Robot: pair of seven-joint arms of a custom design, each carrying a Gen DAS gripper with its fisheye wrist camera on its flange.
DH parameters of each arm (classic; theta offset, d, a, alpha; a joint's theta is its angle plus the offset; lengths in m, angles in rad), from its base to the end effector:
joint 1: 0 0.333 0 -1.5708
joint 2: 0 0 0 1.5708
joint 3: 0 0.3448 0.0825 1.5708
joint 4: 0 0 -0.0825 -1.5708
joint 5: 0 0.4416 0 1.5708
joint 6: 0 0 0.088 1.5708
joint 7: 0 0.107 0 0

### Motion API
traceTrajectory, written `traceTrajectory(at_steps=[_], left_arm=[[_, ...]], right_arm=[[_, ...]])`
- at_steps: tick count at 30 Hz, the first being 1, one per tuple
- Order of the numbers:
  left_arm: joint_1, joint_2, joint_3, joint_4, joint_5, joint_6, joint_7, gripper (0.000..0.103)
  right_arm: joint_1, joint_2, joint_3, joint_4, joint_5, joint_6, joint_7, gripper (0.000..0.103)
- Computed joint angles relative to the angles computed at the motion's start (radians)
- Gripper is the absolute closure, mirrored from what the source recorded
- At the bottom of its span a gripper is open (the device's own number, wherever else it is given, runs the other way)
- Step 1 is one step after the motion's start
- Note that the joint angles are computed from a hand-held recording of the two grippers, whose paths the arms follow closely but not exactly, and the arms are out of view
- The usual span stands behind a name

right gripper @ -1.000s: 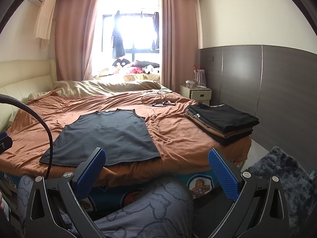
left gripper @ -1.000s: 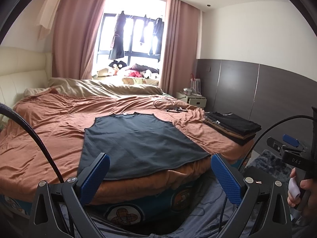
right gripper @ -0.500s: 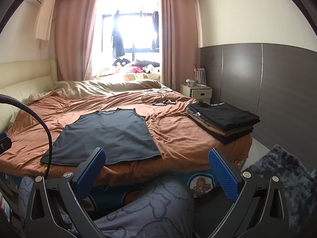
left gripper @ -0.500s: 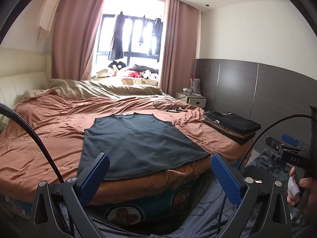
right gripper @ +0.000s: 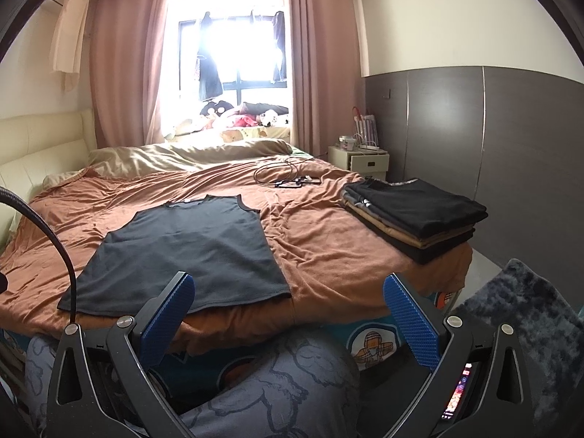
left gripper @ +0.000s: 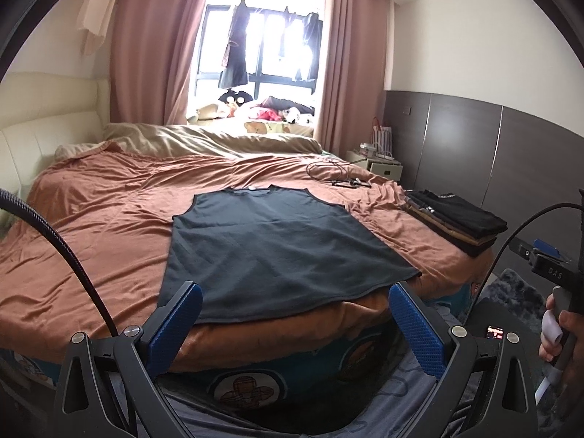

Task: Fold small clothes
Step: 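Lower both grippers toward the hem of the dark grey shirt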

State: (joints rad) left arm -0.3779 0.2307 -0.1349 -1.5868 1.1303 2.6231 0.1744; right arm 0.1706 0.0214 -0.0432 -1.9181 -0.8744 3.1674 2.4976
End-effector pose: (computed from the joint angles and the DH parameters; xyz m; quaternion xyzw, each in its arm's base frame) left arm 0.6414 -0.3730 0.6003 -0.6310 0.5624 -0.4012 0.3529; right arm 0.6360 0.1519 0.6103 -0.6051 0.5534 -0.3607 0.4444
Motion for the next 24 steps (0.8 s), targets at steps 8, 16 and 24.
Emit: traceTrajectory(at_steps=[8, 16, 24], left_arm=[[0.026, 0.057, 0.023, 0.044, -0.084, 0.031, 0.046, 0.001], [0.071, 0.109, 0.035, 0.065, -0.267, 0.026, 0.138, 0.013], [0.090, 0.146, 0.050, 0.089, -0.403, -0.041, 0.196, 0.024]], right_arm=[[-0.041, 0.100, 0.089, 0.085, 0.544, -0.076, -0.485, 0.000], [0.008, 0.208, 0.058, 0.233, 0.694, -0.176, -0.639, 0.000], [-0.021, 0.318, 0.105, 0.396, 0.951, -0.305, -0.887, 0.012]])
